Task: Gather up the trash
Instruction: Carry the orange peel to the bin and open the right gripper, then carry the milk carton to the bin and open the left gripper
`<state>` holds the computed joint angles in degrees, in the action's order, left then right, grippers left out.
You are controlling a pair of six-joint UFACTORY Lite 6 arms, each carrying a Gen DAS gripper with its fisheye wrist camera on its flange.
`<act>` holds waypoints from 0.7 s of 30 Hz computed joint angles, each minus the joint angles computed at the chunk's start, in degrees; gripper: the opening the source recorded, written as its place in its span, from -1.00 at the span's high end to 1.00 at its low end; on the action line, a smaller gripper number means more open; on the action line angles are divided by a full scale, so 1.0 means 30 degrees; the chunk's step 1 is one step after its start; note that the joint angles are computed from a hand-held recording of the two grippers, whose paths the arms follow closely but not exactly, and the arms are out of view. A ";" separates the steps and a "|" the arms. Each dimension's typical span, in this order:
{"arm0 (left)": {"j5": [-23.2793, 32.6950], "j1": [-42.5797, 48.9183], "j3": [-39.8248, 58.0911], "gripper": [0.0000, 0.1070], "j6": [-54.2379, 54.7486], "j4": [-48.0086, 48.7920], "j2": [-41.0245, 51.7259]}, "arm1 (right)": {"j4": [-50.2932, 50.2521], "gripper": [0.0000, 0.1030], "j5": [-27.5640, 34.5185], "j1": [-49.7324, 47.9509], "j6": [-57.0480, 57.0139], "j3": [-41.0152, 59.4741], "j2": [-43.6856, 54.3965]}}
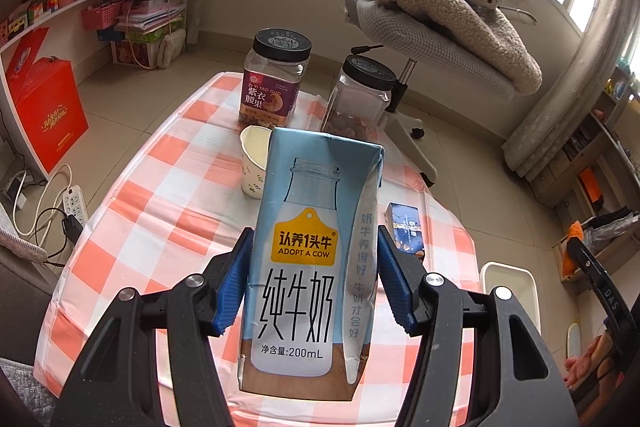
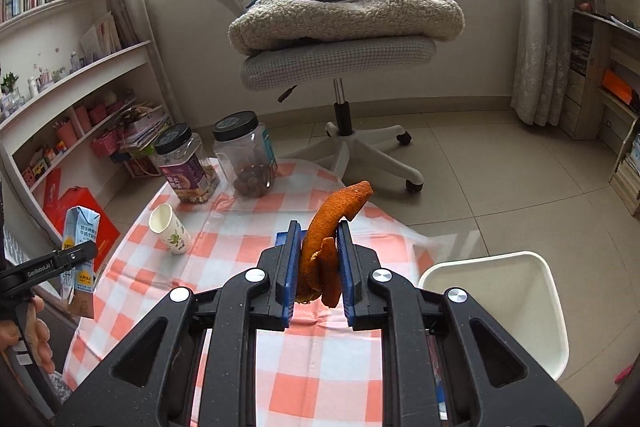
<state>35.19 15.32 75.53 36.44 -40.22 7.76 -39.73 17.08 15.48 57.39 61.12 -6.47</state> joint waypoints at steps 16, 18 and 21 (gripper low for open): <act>-0.2738 -0.4538 -0.0705 -0.09 -0.2545 0.1479 -0.0232 | 0.2544 -0.31 0.0990 -0.7893 -0.2197 -0.2877 -0.3577; -0.3348 -0.5305 -0.0906 -0.09 -0.2892 0.1654 -0.0239 | 0.1402 -0.53 0.0929 -0.8494 -0.1057 -0.3198 -0.4116; -0.3577 -0.6538 -0.0928 -0.10 -0.3331 0.1902 0.0075 | -0.0070 -0.80 0.0727 -0.9491 0.0654 -0.3645 -0.4803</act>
